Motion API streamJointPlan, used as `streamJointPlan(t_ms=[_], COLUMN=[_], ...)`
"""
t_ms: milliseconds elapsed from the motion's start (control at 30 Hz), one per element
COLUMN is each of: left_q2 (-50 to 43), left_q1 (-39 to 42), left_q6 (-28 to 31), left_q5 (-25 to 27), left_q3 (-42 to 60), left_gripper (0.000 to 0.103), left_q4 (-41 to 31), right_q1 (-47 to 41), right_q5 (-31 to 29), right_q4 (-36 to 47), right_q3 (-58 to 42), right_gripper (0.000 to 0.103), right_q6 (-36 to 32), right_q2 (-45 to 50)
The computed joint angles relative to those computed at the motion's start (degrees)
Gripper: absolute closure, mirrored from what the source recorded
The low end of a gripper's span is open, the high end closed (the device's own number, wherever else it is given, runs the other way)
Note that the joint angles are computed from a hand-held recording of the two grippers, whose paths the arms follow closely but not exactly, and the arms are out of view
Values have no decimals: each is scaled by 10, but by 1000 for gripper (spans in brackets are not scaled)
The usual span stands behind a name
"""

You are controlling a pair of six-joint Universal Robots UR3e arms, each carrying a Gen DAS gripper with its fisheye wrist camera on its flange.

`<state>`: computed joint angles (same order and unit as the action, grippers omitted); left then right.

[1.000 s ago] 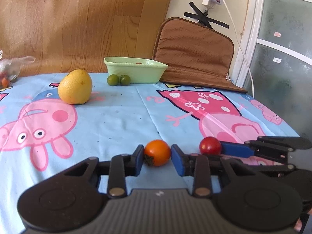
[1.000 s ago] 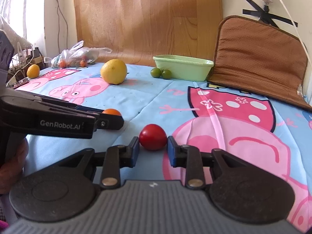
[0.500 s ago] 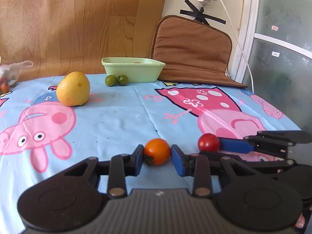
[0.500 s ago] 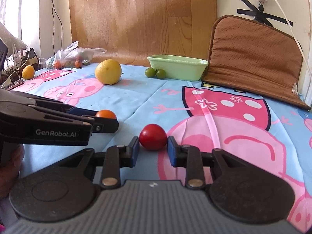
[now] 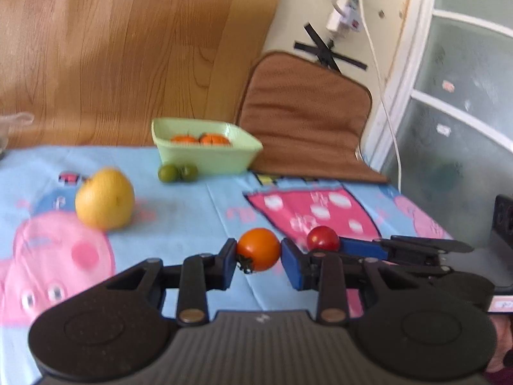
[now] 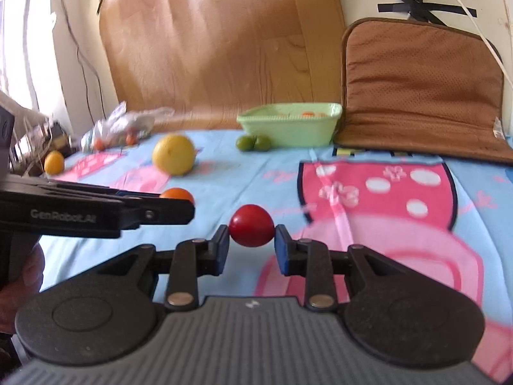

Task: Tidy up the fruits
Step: 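Carry both tomatoes over the green bowl and open both grippers, then grasp a green cherry tomato with the left gripper and drop it into the bowl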

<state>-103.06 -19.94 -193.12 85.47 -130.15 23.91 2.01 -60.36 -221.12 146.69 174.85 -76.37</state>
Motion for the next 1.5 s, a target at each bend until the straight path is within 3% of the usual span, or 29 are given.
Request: streamJointPlan(t_ms=[67,167,367,467,533,633,767,867,1000,1200,1400,1500], left_q2=[-18,-96,-267,-335,-357,-335,-258,-201,-169,-198,-249,-264], left_q1=[30,52,88,97,95,95,121,138,147,150,142,156], left_q6=[10,21,1,-7,-3,7,-14,-28,-17,-3,28,17], left_q5=[-19,-2,-19,-27,-23,-20,-43,-57,-69,-79,-62,-101], left_q3=[70,218,529,654,691,645,506,413,366,420,509,515], left_gripper=[73,73,73,73,70,56,56,56,57,56,52,52], left_q4=[-48,-121,-314,-407,-432,-382,-278,-250,-287,-364,-444,-437], right_q1=[7,26,67,81,79,63,54,37,34,89,102,93], right_q5=[-4,-26,-86,-111,-108,-89,-88,-28,32,-32,-51,-26], right_q4=[32,64,229,285,286,245,164,167,219,318,429,487], right_q3=[-86,-239,-549,-651,-674,-648,-596,-557,-491,-506,-619,-673], right_gripper=[70,70,70,70,68,55,55,56,64,64,63,63], right_q6=[21,53,86,81,90,113,123,137,74,-46,-57,-39], right_q2=[26,104,258,315,337,337,312,275,218,219,273,296])
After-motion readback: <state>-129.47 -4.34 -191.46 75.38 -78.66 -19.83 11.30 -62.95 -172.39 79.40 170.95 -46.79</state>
